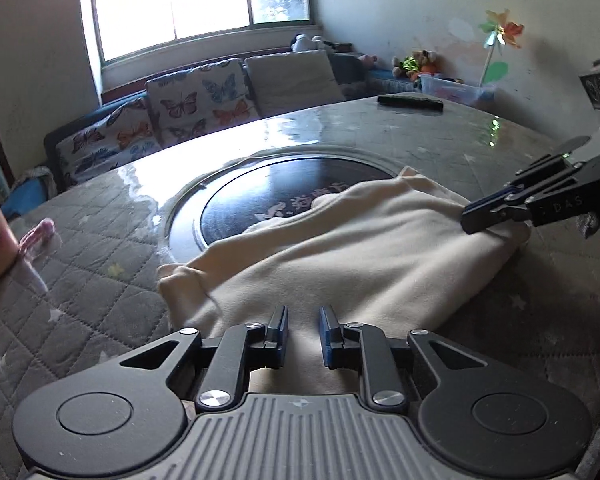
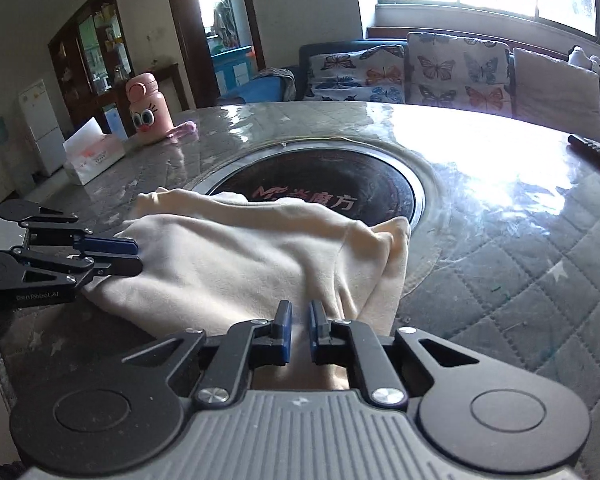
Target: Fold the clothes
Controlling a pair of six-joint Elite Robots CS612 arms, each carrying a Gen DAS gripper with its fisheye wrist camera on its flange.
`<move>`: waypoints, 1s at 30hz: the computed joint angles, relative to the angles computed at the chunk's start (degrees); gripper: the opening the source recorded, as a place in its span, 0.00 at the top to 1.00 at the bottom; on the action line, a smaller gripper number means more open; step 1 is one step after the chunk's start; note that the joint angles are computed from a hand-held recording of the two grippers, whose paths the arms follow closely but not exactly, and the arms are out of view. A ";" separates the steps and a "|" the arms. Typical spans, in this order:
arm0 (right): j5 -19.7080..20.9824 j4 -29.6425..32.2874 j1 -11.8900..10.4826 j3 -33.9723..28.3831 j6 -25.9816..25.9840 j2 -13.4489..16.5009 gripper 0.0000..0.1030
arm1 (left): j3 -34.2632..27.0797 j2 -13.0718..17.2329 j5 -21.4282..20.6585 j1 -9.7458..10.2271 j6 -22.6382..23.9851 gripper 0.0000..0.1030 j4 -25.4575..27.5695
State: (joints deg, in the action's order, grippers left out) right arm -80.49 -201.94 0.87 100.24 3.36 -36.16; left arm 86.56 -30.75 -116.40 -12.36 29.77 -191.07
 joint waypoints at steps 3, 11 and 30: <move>-0.08 -0.90 0.26 -0.68 -1.17 0.16 0.89 | -1.05 0.21 0.91 -0.06 -1.57 0.81 0.08; 1.10 2.56 -0.19 -3.80 0.19 1.48 0.89 | -5.73 1.95 4.90 -0.04 -7.55 0.81 3.19; -1.53 9.95 1.16 -14.72 -2.02 5.84 0.84 | -11.37 4.44 6.16 -1.55 -7.50 0.80 7.06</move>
State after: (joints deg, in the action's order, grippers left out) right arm -82.02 -191.99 2.03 85.52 1.34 -30.31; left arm 75.18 -26.31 -110.24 -13.91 22.27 -184.02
